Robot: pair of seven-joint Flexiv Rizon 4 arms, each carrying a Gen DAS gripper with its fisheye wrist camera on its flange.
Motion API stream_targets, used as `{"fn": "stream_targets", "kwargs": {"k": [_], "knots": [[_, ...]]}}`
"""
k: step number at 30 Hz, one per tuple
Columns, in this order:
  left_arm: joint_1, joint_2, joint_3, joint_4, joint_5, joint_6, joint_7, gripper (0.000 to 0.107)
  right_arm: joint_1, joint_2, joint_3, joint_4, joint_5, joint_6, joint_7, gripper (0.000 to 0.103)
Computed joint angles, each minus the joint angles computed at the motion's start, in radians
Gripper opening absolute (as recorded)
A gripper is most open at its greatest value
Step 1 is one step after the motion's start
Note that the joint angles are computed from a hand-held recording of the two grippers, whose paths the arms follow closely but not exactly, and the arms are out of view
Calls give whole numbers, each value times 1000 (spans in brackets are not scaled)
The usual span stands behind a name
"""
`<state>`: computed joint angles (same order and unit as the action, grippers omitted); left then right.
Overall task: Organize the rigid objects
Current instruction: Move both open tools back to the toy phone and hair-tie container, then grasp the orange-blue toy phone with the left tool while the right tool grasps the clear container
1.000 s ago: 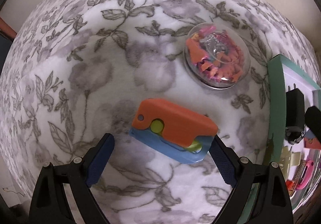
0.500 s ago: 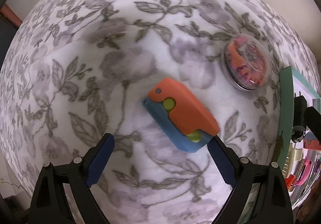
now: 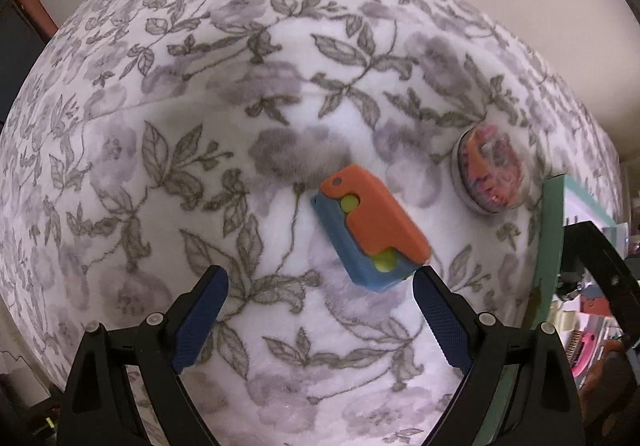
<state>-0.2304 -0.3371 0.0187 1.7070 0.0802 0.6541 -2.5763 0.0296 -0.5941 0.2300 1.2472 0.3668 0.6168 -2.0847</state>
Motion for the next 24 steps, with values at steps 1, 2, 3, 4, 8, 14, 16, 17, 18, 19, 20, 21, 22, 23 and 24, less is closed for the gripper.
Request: {"fn": "stream_targets", "kwargs": {"k": [1, 2, 3, 4, 8, 14, 16, 17, 18, 19, 20, 21, 22, 23, 24], "knots": [[-9, -2, -3, -17, 3, -9, -15, 94, -1, 0, 3, 1, 7, 6, -4, 103], [-7, 4, -3, -13, 2, -3, -11, 94, -3, -1, 6, 0, 11, 9, -7, 103], [-6, 10, -3, -11, 0, 0, -8, 94, -4, -1, 9, 1, 16, 12, -11, 103], [-8, 6, -4, -24, 4, -5, -14, 94, -4, -1, 10, 1, 19, 13, -15, 103], [-2, -1, -5, -24, -14, 7, -24, 94, -7, 2, 16, 8, 33, 25, -32, 103], [-1, -48, -16, 4, -79, 121, -39, 94, -4, -2, 17, 11, 40, 31, -44, 103], [-3, -67, -16, -9, -85, 120, -33, 94, -2, -4, 17, 14, 39, 35, -47, 103], [-7, -71, -12, -15, -83, 112, -36, 94, -1, -4, 17, 16, 38, 38, -47, 103], [-11, -76, -8, -18, -81, 113, -43, 92, 0, -5, 17, 16, 39, 40, -47, 103], [-13, -75, -7, -18, -84, 117, -49, 91, -1, -6, 19, 16, 41, 41, -47, 103], [-15, -79, -6, -16, -85, 126, -53, 89, -1, -7, 20, 16, 45, 43, -47, 103], [-15, -81, -6, -17, -88, 131, -53, 82, -1, -8, 23, 16, 48, 43, -46, 103], [-15, -82, -7, -18, -90, 135, -49, 80, -2, -10, 26, 14, 53, 40, -47, 103], [-15, -80, -9, -16, -94, 136, -43, 78, -2, -11, 28, 15, 56, 41, -49, 102], [-21, -86, -10, -33, -93, 127, -51, 76, -1, -10, 30, 18, 60, 50, -54, 101]]}}
